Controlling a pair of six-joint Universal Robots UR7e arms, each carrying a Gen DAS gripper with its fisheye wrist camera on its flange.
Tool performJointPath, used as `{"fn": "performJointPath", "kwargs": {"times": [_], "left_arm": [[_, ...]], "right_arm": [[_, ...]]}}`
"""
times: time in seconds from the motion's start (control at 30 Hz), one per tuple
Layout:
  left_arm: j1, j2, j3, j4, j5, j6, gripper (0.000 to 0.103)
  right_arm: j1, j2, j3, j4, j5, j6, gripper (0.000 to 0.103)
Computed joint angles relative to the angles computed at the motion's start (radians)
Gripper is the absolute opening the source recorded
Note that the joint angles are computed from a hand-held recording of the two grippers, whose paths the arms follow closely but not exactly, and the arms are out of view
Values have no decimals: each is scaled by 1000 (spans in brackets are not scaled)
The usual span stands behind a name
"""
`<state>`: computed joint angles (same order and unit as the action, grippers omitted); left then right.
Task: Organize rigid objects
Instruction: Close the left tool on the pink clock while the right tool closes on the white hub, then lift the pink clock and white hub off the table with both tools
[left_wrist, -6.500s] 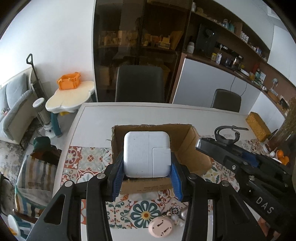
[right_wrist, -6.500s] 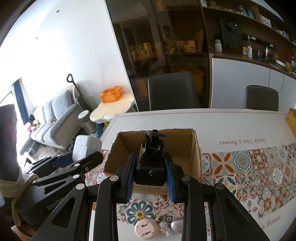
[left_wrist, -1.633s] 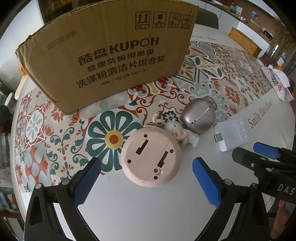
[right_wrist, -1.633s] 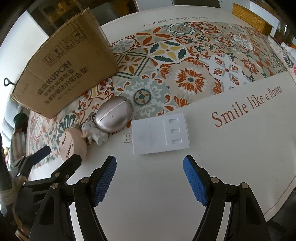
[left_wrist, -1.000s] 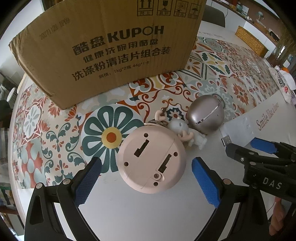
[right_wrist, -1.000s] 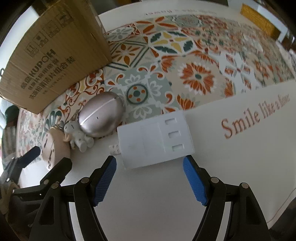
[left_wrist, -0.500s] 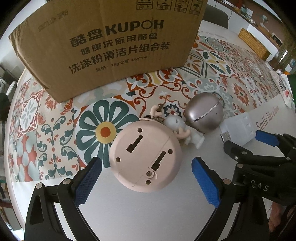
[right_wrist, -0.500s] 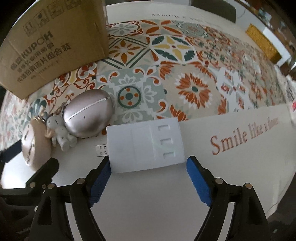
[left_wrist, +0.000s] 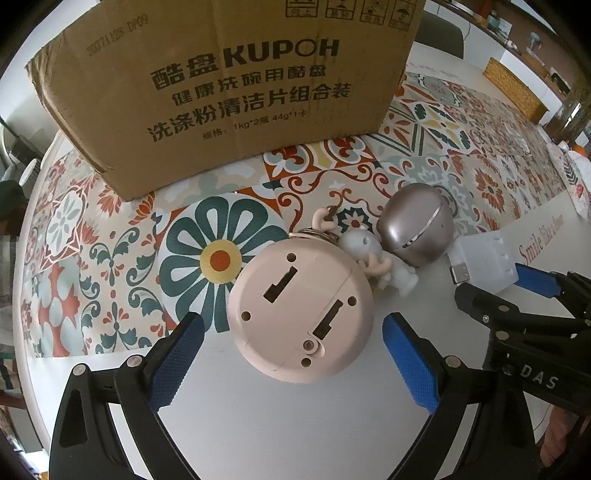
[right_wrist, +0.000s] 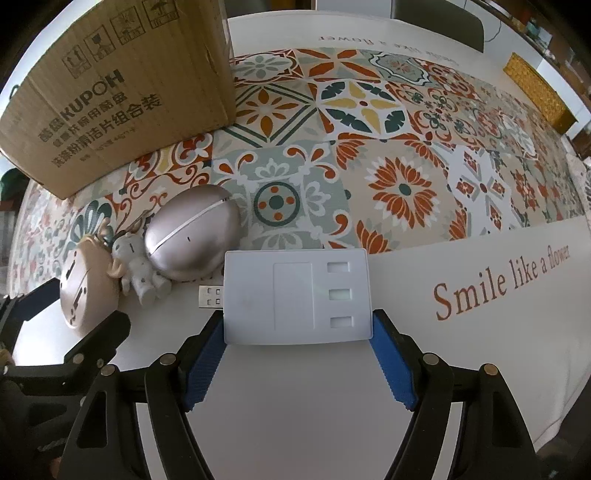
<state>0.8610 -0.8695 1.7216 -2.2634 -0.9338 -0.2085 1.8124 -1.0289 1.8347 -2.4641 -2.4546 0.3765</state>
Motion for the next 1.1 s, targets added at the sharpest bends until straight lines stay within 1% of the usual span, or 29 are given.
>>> {"fn": "performJointPath", "kwargs": {"times": [0.07, 0.17, 0.2, 0.23, 0.3, 0.37, 0.47, 0.57, 0.6, 0.67, 0.77, 0.87, 0.97, 1.07, 1.1], "left_arm": [[0, -1, 2, 1, -4, 6, 96], [0, -3, 10, -4, -1, 19, 88], [0, -2, 10, -2, 3, 22, 84], [2, 0, 7, 1, 0, 26, 82], [5, 0, 7, -5, -7, 38, 81], [2, 1, 9, -18, 0, 52, 81], [-4, 9, 12, -41, 16, 83, 81], [-1, 16, 8, -58, 14, 102, 81], [1, 18, 6, -60, 11, 105, 80], [6, 17, 7, -77, -10, 116, 74], [3, 20, 11, -85, 2, 135, 74], [4, 12, 3, -43, -7, 122, 74], [-1, 3, -23, 76, -2, 71, 74], [8, -16, -46, 157, -61, 42, 74], [7, -20, -49, 176, -66, 35, 74]], "right_arm": [[5, -6, 4, 9, 1, 9, 76], [10, -11, 5, 29, 3, 32, 76], [13, -11, 4, 35, 3, 43, 76], [21, -18, 18, 35, 2, 53, 76], [18, -20, 19, 30, 10, 48, 76], [34, -24, 26, 36, 13, 64, 76], [36, -18, 20, 29, 8, 55, 76], [41, -17, 20, 32, 7, 67, 76], [42, -18, 21, 34, 7, 72, 76], [47, -17, 19, 42, 6, 85, 76], [49, -18, 23, 35, 5, 85, 76], [47, -21, 23, 35, 7, 84, 76], [45, -22, 17, 36, 19, 82, 76], [52, -31, 16, 50, 39, 97, 76], [54, -34, 18, 52, 45, 101, 76]]}}
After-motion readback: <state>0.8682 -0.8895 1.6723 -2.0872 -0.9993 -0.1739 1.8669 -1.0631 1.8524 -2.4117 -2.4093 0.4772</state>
